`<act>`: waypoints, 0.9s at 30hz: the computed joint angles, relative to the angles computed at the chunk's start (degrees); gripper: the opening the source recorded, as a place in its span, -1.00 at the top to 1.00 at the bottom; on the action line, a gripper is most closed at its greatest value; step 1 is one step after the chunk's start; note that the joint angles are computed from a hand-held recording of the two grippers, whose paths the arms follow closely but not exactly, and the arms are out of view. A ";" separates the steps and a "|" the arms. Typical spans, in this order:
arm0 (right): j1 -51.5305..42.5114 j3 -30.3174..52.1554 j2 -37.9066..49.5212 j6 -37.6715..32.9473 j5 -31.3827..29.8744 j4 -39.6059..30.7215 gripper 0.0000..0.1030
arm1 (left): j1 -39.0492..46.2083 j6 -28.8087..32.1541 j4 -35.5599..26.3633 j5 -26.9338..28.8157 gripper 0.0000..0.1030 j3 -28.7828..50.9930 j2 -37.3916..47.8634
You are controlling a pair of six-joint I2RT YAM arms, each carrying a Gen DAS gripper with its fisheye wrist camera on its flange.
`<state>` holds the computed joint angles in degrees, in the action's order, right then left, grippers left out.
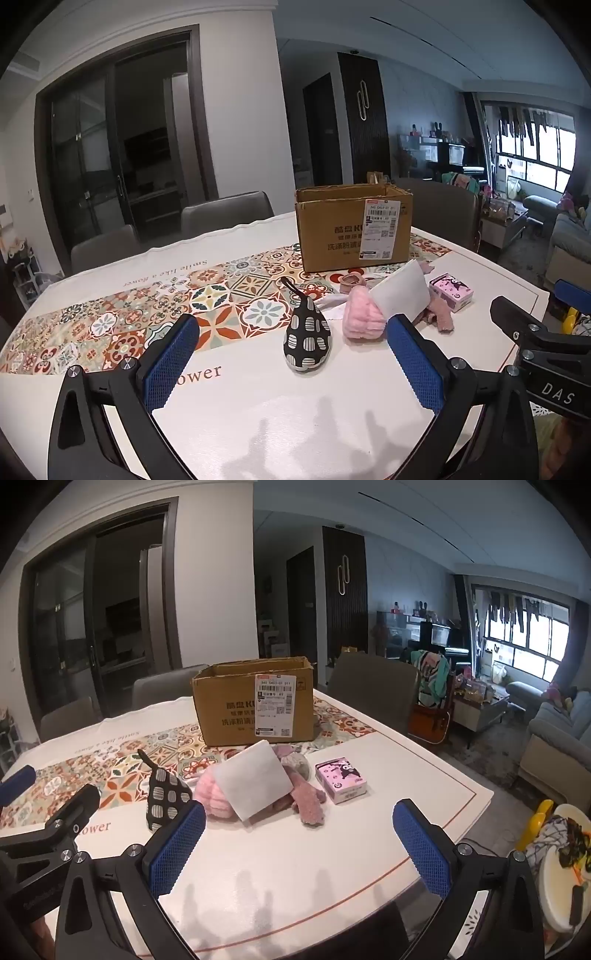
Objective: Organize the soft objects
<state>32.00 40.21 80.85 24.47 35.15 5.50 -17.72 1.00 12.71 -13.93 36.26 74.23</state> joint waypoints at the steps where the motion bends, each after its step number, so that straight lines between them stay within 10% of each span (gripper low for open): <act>1: 0.01 -0.07 -0.09 0.15 -0.03 0.11 -1.00 | -0.08 0.11 0.07 -0.23 -1.00 -0.02 0.04; 27: 0.34 -0.68 -0.78 -0.12 0.47 0.11 -1.00 | 0.24 0.23 0.63 0.14 -1.00 -1.00 -1.21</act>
